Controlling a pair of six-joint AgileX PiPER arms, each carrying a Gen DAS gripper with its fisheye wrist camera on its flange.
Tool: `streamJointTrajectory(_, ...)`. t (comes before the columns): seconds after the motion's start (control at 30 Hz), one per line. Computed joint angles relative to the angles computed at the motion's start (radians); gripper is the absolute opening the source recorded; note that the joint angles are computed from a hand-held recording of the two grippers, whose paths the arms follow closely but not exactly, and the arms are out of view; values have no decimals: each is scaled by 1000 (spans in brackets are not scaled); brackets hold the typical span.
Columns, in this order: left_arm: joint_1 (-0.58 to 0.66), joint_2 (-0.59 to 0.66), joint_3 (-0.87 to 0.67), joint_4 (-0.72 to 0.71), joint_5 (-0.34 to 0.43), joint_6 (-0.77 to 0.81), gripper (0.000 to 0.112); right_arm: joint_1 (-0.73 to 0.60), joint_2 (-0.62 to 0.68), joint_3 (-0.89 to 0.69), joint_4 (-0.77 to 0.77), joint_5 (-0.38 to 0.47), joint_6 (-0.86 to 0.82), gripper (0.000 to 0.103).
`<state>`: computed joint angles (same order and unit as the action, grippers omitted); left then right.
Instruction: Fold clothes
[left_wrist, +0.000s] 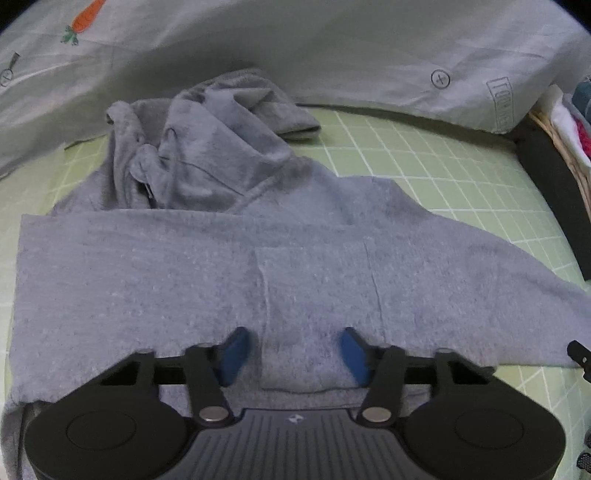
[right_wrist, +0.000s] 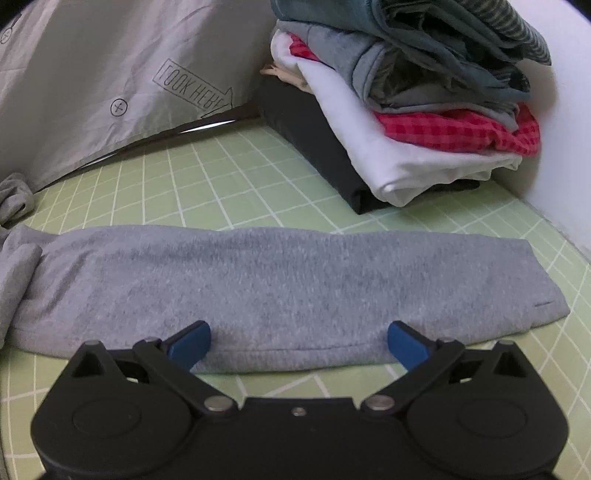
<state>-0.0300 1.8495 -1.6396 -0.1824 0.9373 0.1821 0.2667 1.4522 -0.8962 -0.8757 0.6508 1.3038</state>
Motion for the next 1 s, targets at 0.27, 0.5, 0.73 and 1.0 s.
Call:
streamJointTrajectory(0.27, 61, -101, 83, -50, -85, 36, 6, 55, -7, 76, -220, 2, 247, 103)
streamJointTrajectory(0.5, 184, -191, 139, -3, -178, 33, 6, 67, -12, 101, -284, 1, 317, 103)
streamJointTrajectory(0.73, 304, -117, 89, 183, -145, -98, 12, 70, -10, 104, -291, 4, 328, 103)
streamJointTrajectory(1.0, 285, -107, 126, 253, -93, -182, 79, 70, -9, 104, -294, 3, 332, 103)
